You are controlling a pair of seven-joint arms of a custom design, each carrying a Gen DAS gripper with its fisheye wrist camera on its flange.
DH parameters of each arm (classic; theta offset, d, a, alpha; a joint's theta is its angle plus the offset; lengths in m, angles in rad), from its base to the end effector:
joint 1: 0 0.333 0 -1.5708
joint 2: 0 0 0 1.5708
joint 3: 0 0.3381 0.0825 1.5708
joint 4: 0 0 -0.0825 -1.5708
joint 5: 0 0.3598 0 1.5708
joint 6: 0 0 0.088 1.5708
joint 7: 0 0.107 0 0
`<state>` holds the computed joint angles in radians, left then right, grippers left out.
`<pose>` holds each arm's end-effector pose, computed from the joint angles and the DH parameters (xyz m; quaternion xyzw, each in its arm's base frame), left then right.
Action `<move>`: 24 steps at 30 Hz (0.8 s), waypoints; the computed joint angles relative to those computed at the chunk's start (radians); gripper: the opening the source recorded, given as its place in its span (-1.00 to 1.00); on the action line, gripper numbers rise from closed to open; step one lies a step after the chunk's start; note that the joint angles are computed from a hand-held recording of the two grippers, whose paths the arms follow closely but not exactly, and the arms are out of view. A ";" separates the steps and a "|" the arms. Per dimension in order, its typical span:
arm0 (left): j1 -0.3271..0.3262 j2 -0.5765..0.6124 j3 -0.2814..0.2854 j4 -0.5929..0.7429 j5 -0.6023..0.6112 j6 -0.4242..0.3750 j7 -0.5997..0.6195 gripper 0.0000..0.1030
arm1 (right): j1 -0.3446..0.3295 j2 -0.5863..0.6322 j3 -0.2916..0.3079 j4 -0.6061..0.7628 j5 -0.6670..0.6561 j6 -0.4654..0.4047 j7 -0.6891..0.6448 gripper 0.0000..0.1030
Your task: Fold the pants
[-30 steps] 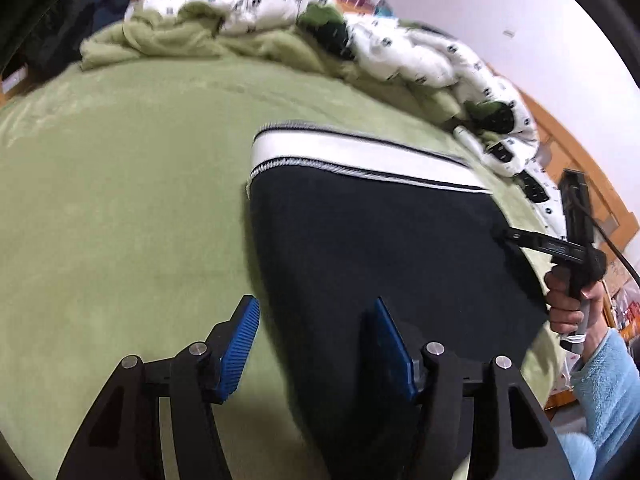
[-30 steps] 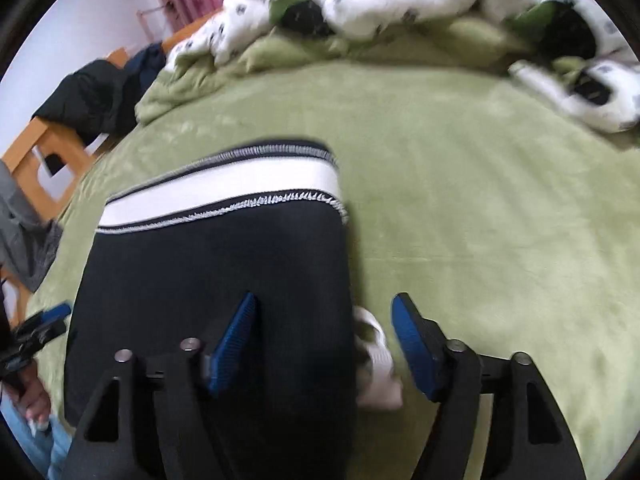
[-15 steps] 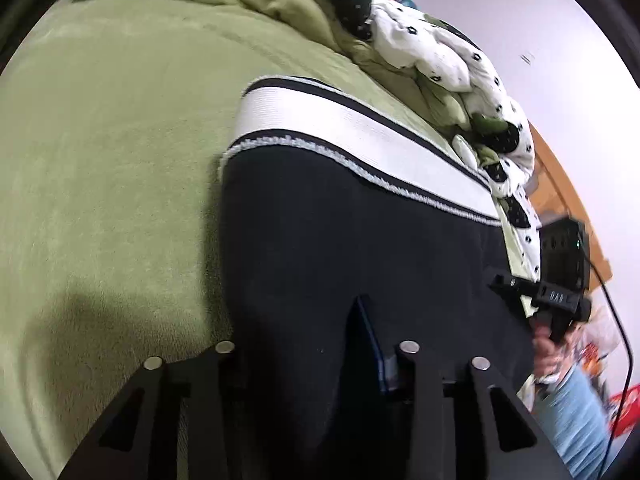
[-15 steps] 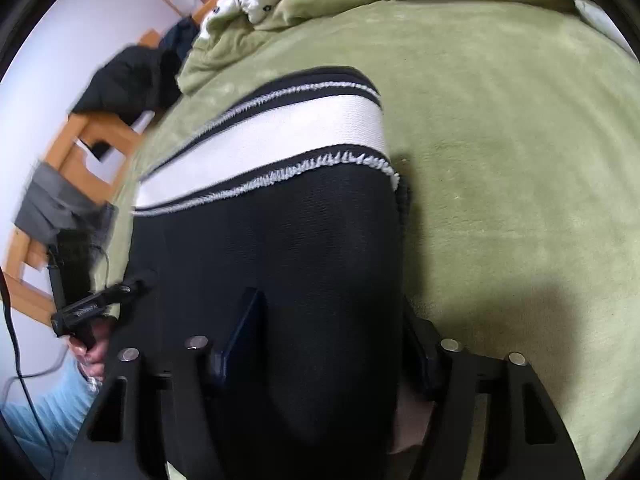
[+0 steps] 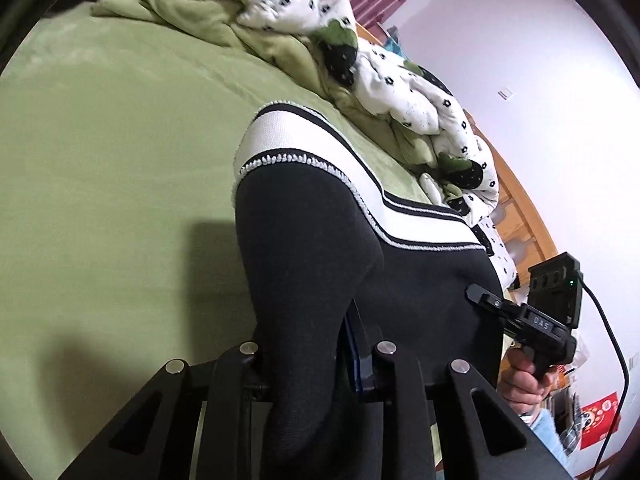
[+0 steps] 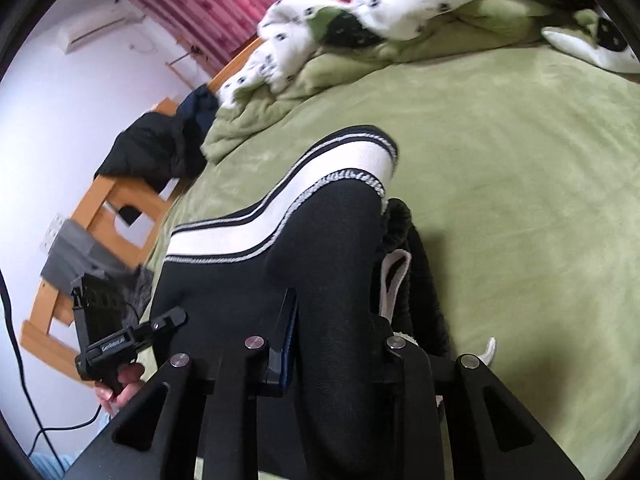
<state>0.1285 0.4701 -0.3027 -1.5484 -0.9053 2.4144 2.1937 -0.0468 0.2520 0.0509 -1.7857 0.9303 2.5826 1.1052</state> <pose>0.7025 -0.0873 0.4652 0.5847 -0.6795 0.4376 0.0702 0.6501 -0.0148 0.4993 -0.5723 0.7085 -0.0258 0.4121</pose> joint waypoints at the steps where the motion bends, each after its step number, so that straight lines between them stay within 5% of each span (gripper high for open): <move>1: 0.019 -0.010 0.005 -0.009 -0.006 -0.013 0.011 -0.58 | 0.014 -0.004 0.006 0.004 -0.020 -0.014 0.019 -0.54; 7: 0.099 -0.055 0.081 -0.045 0.035 -0.075 0.025 -0.57 | 0.087 0.017 0.052 0.055 -0.069 -0.072 0.024 -0.55; 11: 0.100 -0.017 0.100 -0.048 0.095 -0.083 0.012 -0.43 | 0.142 0.056 0.064 0.061 -0.121 0.017 -0.007 -0.53; 14: 0.049 -0.018 0.120 -0.087 0.198 0.030 -0.031 -0.20 | 0.173 0.123 0.012 0.074 -0.286 0.050 0.136 -0.40; 16: 0.058 -0.042 0.099 -0.130 0.201 0.089 0.005 -0.16 | 0.126 0.129 0.047 0.052 -0.239 0.064 0.131 -0.21; 18: 0.045 -0.082 0.105 -0.187 0.234 0.188 0.015 -0.16 | 0.147 0.111 0.011 0.048 -0.343 0.049 0.223 0.02; 21: 0.053 -0.122 0.086 -0.234 0.232 0.322 0.066 -0.11 | 0.253 0.045 -0.091 -0.010 -0.648 0.164 0.412 0.01; 24: 0.058 -0.101 0.056 -0.173 0.215 0.328 0.079 -0.01 | 0.272 0.029 -0.102 -0.004 -0.769 0.251 0.494 0.01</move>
<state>0.1861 0.3689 -0.2462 -1.7219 -0.6902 2.7422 2.2731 0.2255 0.2813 -0.0513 -1.7899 0.1615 2.8331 1.5993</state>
